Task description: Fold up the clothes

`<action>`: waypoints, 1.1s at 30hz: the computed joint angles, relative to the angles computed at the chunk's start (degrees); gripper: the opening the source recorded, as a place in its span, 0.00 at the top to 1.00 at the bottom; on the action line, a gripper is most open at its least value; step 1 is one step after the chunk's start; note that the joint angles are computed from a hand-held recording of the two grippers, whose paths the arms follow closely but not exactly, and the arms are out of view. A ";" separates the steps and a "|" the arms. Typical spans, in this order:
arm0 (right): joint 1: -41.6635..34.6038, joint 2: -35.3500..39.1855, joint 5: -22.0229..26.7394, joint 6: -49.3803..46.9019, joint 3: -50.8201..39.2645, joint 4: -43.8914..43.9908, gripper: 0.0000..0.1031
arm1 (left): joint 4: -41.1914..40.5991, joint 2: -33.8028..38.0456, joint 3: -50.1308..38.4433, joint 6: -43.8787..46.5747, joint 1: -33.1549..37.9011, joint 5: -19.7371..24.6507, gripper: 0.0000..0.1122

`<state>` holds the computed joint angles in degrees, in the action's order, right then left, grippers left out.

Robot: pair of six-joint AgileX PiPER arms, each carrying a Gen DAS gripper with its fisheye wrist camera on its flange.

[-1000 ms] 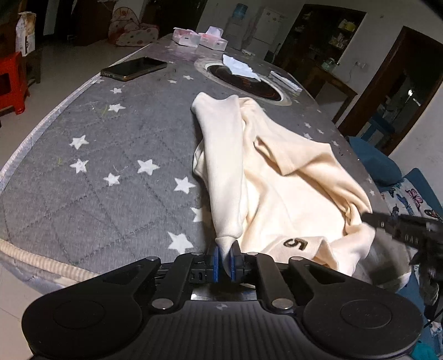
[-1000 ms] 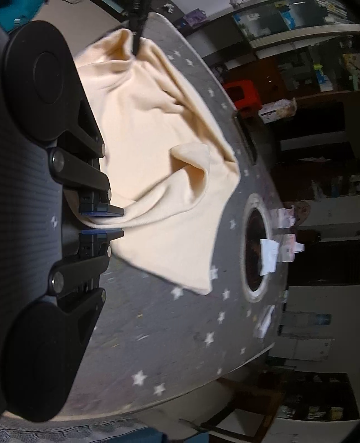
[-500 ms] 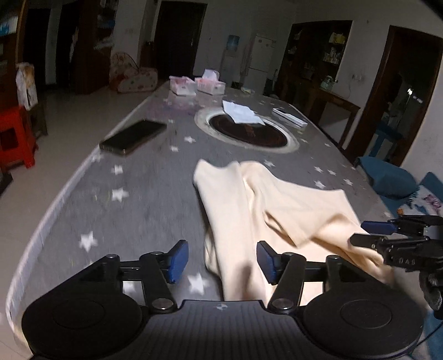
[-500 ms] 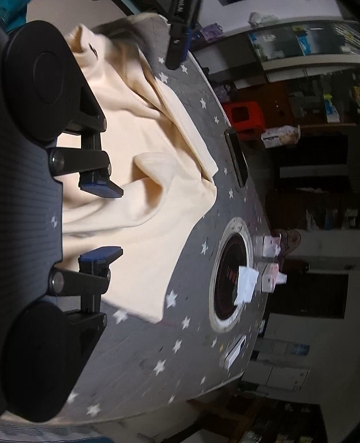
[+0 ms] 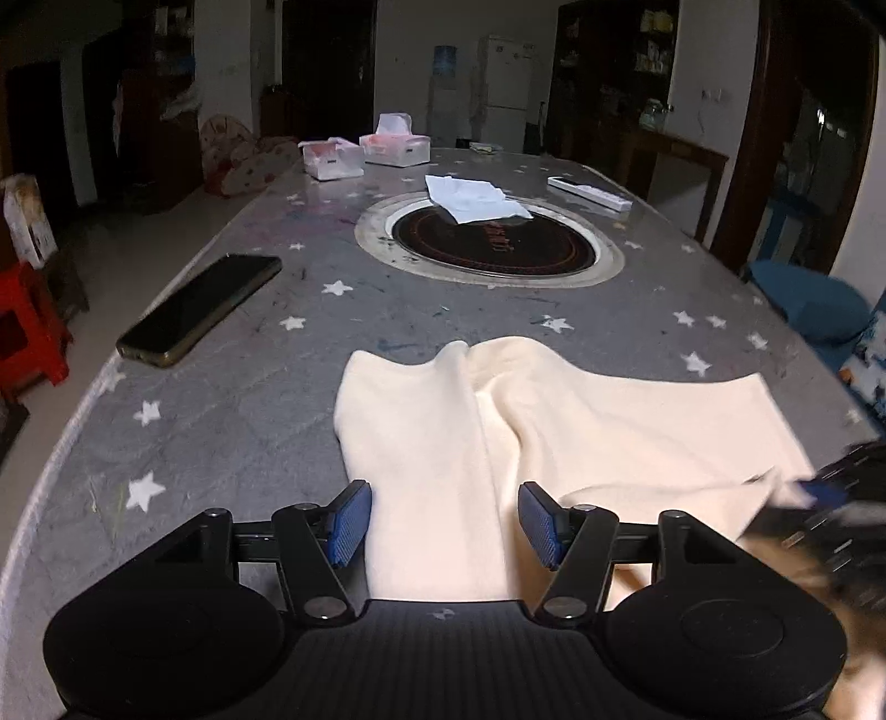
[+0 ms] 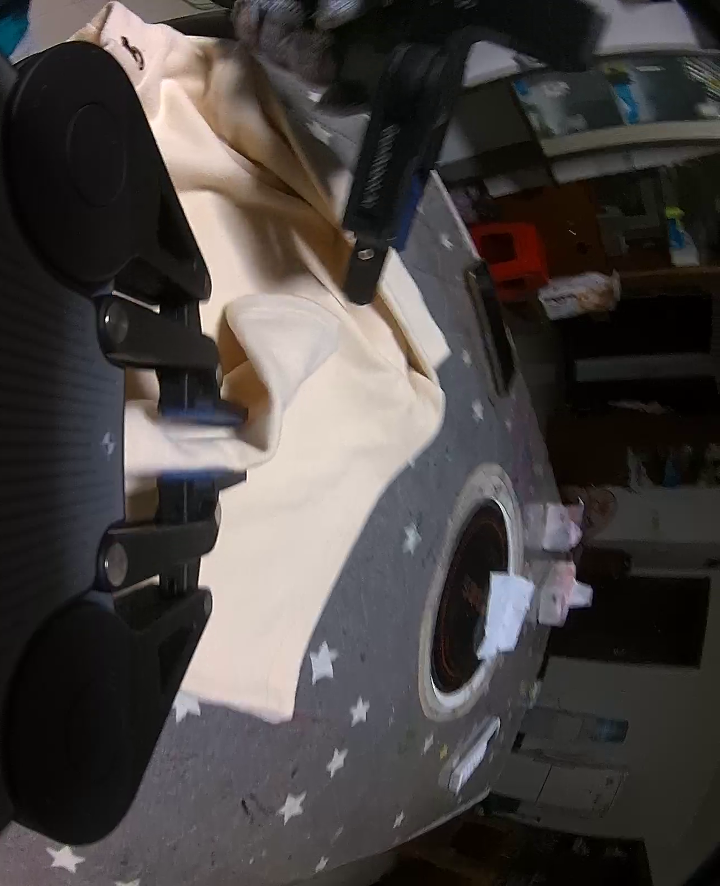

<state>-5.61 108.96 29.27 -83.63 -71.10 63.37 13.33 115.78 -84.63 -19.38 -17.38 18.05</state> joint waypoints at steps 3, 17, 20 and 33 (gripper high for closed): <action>-2.35 -2.56 -2.11 -4.37 2.84 6.13 0.94 | -1.05 0.37 0.22 0.95 0.63 -0.32 0.55; -12.32 -9.13 -10.88 -2.57 12.04 10.10 0.91 | -11.49 -3.37 5.97 9.33 3.99 -4.94 0.79; -11.24 -9.00 -8.62 -3.83 11.76 10.43 0.70 | -10.84 -4.22 7.20 7.59 4.51 -5.40 0.79; -0.87 2.18 -6.60 6.80 -1.48 -2.45 0.60 | 7.92 -8.75 13.15 -14.21 7.60 -7.17 0.78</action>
